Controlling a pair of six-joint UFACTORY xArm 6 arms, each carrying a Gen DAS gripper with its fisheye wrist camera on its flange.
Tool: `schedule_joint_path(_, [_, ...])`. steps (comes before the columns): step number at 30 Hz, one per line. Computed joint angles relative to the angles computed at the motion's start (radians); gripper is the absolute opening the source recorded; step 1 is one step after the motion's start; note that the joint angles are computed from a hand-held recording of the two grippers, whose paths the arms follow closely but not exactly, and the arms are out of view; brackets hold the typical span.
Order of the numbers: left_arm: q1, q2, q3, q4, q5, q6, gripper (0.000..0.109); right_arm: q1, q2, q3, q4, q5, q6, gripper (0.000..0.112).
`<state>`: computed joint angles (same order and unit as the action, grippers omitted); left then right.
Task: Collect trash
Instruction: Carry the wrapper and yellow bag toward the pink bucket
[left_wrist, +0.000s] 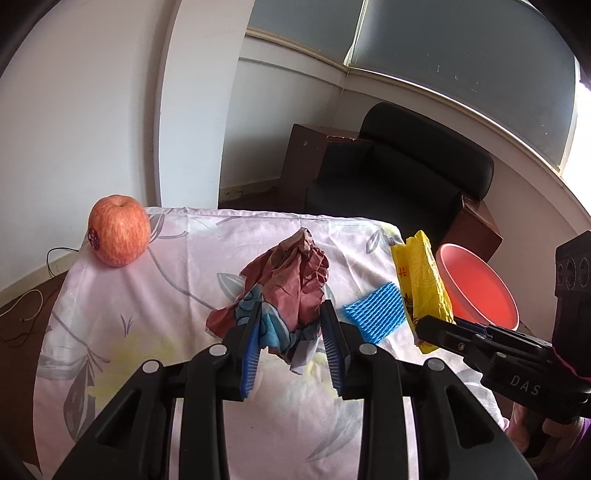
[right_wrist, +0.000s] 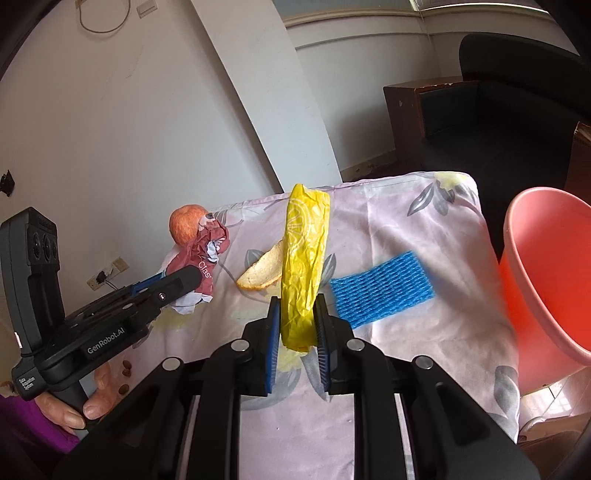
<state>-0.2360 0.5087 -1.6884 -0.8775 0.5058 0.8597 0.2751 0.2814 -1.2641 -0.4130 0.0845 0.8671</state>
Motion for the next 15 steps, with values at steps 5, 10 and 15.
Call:
schedule_joint_path(5, [-0.031, -0.004, -0.003, 0.014, -0.012, -0.008, 0.03, -0.039, -0.036, 0.044, -0.115, -0.028, 0.124, 0.018])
schedule_joint_path(10, [-0.06, -0.002, -0.011, 0.046, -0.015, -0.024, 0.03, -0.083, -0.078, 0.086, -0.287, -0.049, 0.299, 0.018])
schedule_joint_path(15, [-0.086, 0.012, -0.036, 0.083, -0.013, -0.048, 0.03, -0.123, -0.111, 0.116, -0.426, -0.06, 0.447, 0.018])
